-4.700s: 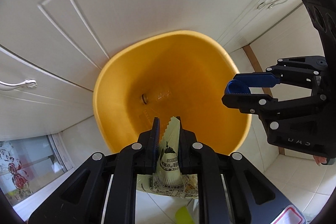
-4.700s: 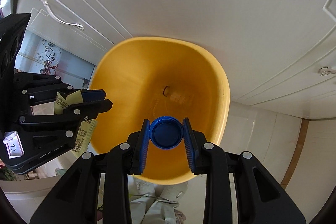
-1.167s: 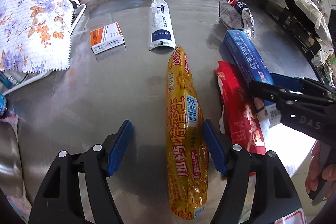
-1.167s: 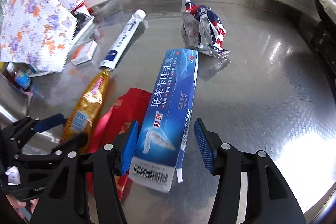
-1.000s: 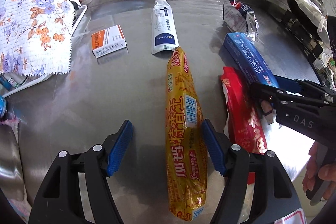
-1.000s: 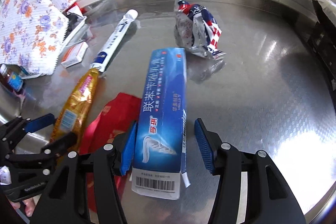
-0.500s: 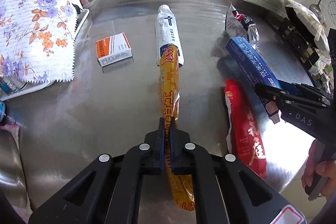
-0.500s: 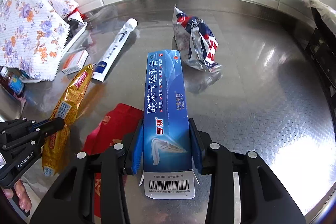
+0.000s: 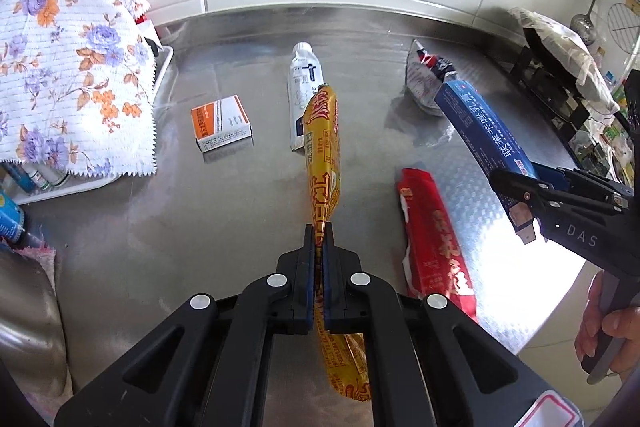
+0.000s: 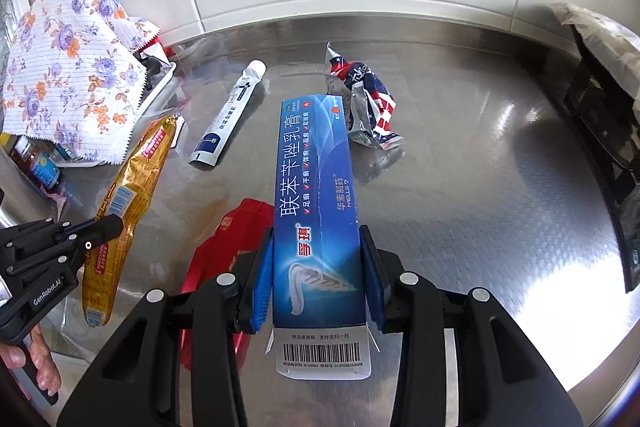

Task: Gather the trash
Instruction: 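Carry the sausage snack and toothpaste box down over the yellow bin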

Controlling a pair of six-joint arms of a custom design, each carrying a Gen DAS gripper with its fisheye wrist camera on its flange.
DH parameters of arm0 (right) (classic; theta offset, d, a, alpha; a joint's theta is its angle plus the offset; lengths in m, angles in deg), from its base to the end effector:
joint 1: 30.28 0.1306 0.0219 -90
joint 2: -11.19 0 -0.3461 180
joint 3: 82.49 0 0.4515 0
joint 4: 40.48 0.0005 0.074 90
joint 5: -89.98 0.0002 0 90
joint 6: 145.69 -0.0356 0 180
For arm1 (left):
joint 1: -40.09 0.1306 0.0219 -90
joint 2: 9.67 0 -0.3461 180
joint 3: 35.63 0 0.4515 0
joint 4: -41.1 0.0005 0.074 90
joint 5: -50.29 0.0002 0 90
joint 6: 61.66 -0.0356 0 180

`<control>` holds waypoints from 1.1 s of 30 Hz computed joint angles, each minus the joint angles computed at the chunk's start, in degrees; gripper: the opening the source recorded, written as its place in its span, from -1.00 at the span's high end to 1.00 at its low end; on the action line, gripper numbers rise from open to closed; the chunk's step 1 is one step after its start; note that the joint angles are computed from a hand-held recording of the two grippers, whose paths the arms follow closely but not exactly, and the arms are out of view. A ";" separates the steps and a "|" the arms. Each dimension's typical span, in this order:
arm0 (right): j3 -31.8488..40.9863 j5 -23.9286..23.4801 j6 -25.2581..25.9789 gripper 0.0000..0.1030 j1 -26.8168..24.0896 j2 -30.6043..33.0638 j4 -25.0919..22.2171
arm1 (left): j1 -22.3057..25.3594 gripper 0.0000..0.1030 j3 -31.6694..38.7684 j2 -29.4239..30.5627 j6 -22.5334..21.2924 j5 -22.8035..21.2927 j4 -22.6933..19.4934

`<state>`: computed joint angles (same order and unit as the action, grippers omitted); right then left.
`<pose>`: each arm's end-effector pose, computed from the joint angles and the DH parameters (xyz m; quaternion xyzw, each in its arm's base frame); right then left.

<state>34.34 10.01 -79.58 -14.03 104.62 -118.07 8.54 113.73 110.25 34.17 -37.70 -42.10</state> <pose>0.5017 0.1393 0.5668 0.0900 0.9440 0.0270 0.3162 0.5550 -0.3428 0.5640 0.2168 0.9252 -0.1154 0.2892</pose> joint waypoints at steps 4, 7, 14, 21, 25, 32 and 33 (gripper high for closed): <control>-0.87 2.16 -1.23 0.21 1.39 -1.89 -1.00 | -0.14 0.92 -3.24 -2.61 -0.49 0.57 1.28; -1.82 3.32 -1.93 0.21 2.31 -3.25 -1.54 | -0.34 0.92 -5.96 -4.76 -0.78 0.77 2.15; -3.65 4.56 -2.14 0.21 3.68 -5.75 -2.32 | -0.84 0.92 -10.38 -8.43 0.03 0.10 3.66; -5.80 4.42 -1.45 0.21 4.39 -8.58 -1.54 | -1.95 0.92 -14.28 -11.88 2.06 -2.23 4.70; -7.74 4.04 -0.84 0.21 5.06 -11.11 -1.25 | -3.16 0.92 -17.62 -15.02 3.74 -4.15 5.15; -11.34 3.76 -0.21 0.21 7.24 -16.72 -1.85 | -6.44 0.92 -24.26 -21.75 8.04 -8.47 4.78; -12.09 3.89 -0.14 0.21 7.74 -17.98 -2.04 | -7.04 0.92 -25.00 -22.52 8.53 -9.24 4.61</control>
